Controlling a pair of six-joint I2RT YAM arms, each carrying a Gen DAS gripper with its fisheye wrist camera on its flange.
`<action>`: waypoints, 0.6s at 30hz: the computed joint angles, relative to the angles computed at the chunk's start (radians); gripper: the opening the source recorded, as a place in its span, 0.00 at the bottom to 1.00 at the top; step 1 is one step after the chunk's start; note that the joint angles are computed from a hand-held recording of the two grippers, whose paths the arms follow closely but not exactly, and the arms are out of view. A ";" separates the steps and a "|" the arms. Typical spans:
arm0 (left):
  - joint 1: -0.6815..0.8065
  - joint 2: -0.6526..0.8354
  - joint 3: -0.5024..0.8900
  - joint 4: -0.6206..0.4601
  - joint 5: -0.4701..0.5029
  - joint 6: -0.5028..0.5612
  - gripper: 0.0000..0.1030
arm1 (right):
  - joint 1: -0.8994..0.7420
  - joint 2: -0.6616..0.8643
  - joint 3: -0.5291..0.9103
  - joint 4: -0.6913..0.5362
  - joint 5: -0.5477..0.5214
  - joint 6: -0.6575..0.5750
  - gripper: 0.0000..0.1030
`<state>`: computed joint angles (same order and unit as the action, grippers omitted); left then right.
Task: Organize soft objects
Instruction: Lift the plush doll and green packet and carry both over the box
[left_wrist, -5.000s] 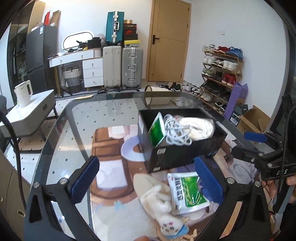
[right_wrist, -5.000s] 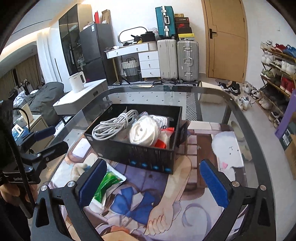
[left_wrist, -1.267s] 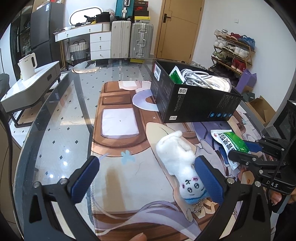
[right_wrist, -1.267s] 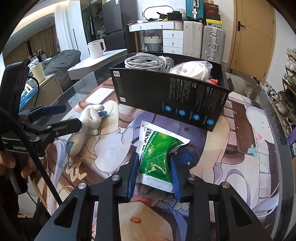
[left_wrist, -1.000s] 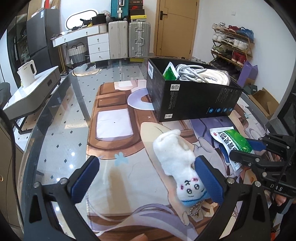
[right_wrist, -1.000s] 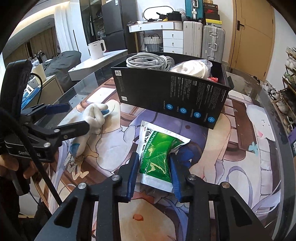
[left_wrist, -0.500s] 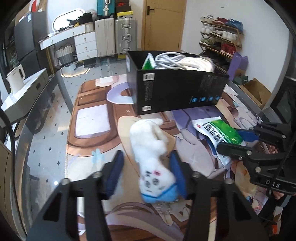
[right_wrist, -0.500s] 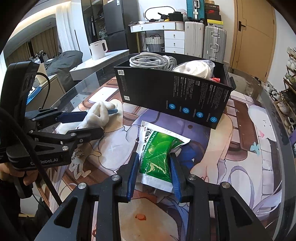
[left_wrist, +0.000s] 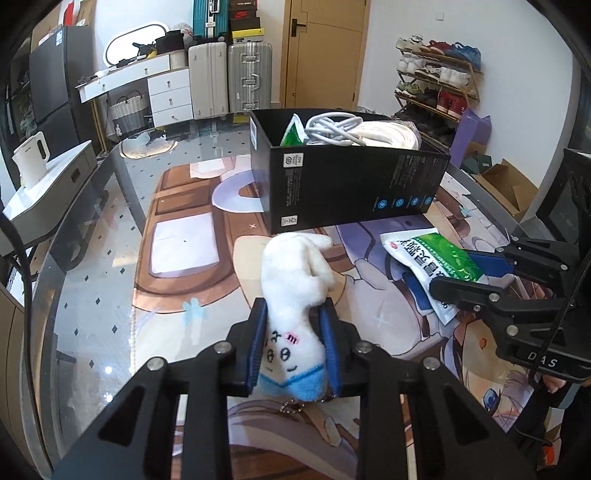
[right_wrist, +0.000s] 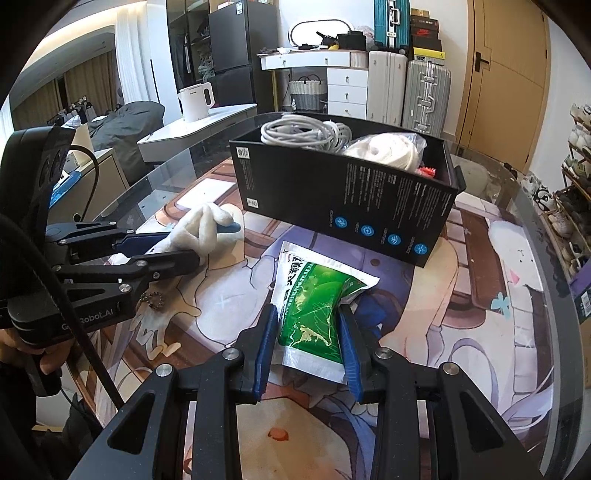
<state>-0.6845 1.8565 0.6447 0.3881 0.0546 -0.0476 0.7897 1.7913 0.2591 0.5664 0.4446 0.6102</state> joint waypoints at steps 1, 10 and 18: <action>0.001 -0.002 -0.001 0.000 0.001 -0.001 0.25 | -0.003 -0.009 -0.006 0.002 0.000 -0.002 0.32; 0.007 -0.016 -0.007 0.012 -0.001 -0.014 0.26 | 0.001 -0.082 -0.043 0.007 0.027 -0.018 0.32; -0.008 -0.043 -0.016 0.009 0.002 -0.016 0.26 | 0.000 -0.175 -0.079 0.000 0.044 -0.030 0.32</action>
